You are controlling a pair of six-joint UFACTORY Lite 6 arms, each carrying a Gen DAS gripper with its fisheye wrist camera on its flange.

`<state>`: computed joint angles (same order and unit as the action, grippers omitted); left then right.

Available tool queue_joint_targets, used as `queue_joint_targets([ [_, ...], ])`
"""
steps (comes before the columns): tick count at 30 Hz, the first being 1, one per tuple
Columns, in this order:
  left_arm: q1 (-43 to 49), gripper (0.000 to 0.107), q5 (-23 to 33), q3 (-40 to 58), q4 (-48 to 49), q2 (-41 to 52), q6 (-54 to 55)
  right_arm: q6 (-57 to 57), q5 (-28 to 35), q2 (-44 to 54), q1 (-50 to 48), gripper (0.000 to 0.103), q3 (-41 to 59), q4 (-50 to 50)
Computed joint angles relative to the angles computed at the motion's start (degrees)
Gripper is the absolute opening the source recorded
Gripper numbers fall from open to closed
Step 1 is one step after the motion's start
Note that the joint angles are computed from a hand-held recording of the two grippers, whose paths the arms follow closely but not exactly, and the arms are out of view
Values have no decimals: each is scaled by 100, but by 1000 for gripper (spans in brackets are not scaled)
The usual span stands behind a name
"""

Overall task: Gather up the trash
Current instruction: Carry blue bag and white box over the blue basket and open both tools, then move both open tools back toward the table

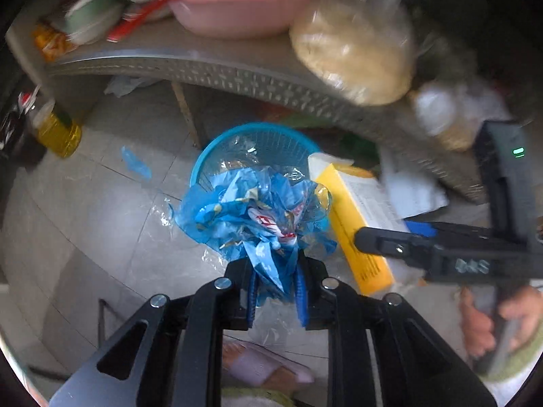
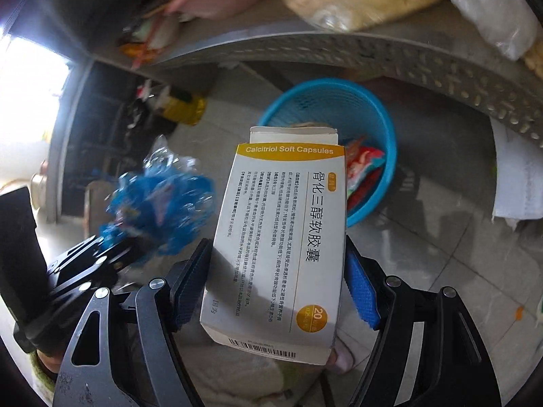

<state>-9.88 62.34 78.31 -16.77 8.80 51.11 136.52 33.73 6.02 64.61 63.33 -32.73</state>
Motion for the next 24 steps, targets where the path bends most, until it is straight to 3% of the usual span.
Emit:
queue_joint_targets([
  [5, -698, 19, -732, 519, 616, 1326, -803, -490, -370, 417, -686, 71, -105, 326],
  [7, -850, 25, -1064, 744, 667, 1734, -1013, -331, -540, 560, -890, 74, -160, 137],
  [8, -883, 29, -1224, 775, 782, 1816, -1146, -311, -575, 673, -987, 74, -145, 108],
  [10, -944, 58, -1471, 1185, 1333, 2335, -1793, -194, -870, 909, -1231, 77, -280, 11],
  [12, -824, 68, -1383, 1478, 1312, 2609, -1981, -135, -1029, 1082, -1337, 78, -380, 107],
  [16, -425, 72, -1107, 1542, 543, 2469, -1373, 700, -965, 1099, -1090, 78, -457, -536],
  [20, -324, 72, -1027, 1479, 389, 2134, -1112, 962, -693, 1083, -911, 78, -321, -747],
  [24, -260, 72, -599, 1721, 131, 1814, -962, 992, 20, 850, -456, 78, -108, -657],
])
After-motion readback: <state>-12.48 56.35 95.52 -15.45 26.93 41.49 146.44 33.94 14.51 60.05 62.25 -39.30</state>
